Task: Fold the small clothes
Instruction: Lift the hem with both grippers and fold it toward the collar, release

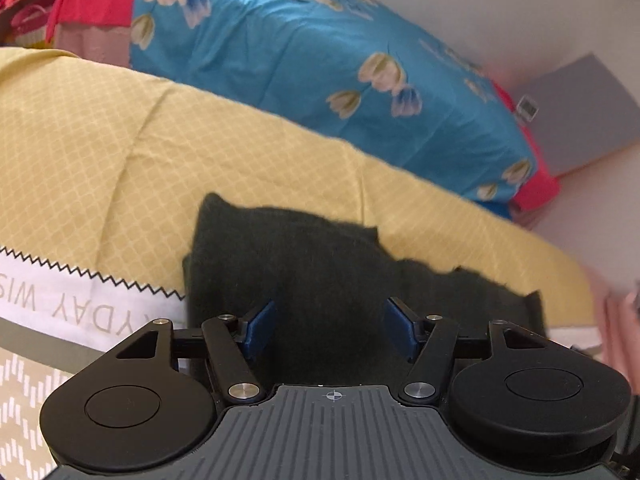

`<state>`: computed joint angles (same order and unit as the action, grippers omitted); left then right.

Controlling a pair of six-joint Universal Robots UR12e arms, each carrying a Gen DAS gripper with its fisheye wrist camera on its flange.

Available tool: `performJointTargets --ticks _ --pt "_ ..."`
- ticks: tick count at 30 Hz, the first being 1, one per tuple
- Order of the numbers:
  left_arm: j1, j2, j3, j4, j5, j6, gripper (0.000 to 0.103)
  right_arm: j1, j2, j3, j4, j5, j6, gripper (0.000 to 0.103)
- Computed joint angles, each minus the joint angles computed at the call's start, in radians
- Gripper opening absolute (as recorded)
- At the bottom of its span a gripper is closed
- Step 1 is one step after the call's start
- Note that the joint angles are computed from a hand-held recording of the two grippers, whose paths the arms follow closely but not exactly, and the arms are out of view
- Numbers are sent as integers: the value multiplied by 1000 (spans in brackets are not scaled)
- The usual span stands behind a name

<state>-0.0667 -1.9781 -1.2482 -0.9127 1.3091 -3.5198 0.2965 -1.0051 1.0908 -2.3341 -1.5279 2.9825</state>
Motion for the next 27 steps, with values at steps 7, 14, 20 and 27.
performJointTargets --ticks 7,14,20,27 --pt "1 34 -45 -26 58 78 103 -34 -63 90 13 -209 116 63" --pt "-30 94 -125 3 124 106 103 -22 -159 232 -102 -196 104 73" --pt "-47 130 -173 -82 235 187 103 -18 -209 300 -9 -219 131 76" --pt "-25 190 -211 -63 248 166 103 -106 -247 315 -16 -51 546 83"
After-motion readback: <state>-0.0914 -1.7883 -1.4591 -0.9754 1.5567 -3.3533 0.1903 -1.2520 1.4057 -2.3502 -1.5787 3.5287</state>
